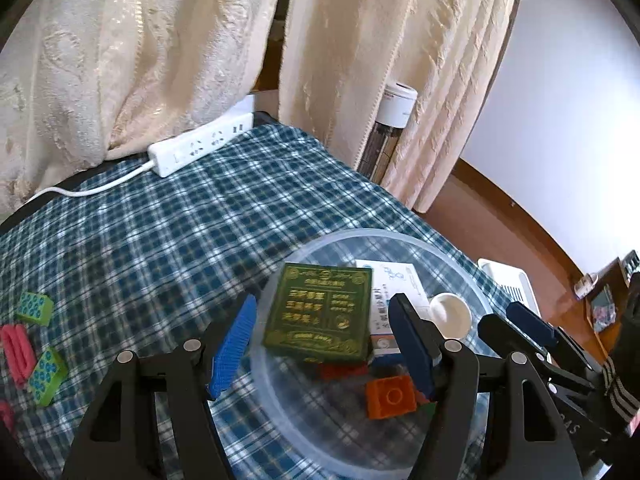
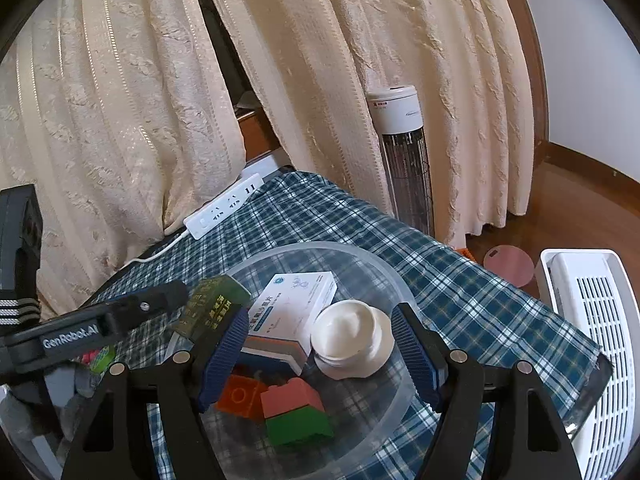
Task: Organize objects
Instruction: 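Lower the held green box into the bowl with the left tool, then open the left tool to release the green box in the bowl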
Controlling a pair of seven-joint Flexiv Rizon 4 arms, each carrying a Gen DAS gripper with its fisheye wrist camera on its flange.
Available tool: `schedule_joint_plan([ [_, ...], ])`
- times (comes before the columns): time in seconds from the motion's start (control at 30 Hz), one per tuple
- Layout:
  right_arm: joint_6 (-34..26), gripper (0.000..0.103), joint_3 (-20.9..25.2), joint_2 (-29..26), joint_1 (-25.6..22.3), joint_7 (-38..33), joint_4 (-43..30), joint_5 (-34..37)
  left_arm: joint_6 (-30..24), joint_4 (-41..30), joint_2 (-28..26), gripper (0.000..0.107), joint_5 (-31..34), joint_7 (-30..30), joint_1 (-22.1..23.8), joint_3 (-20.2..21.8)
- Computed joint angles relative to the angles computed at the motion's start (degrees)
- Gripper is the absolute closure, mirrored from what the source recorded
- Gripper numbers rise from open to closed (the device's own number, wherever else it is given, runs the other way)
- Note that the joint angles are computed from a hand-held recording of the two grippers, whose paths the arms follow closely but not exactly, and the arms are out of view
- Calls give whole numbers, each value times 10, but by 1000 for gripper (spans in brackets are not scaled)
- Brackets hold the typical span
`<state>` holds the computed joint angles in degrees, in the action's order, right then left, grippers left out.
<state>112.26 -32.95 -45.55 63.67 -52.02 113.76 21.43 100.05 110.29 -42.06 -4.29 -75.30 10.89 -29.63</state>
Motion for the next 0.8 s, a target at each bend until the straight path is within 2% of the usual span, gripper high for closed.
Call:
schedule_joint_plan([
  [0.43, -2, 26, 1, 1, 6, -2, 0, -3, 38, 42, 34, 37, 9, -22, -62, 117],
  [0.53, -3, 26, 2, 1, 6, -3, -1, -5, 34, 31, 28, 37, 1, -25, -84, 142],
  [0.8, -4, 26, -3, 1, 11, 2, 2, -1, 11, -36, -6, 37, -39, -21, -182, 236],
])
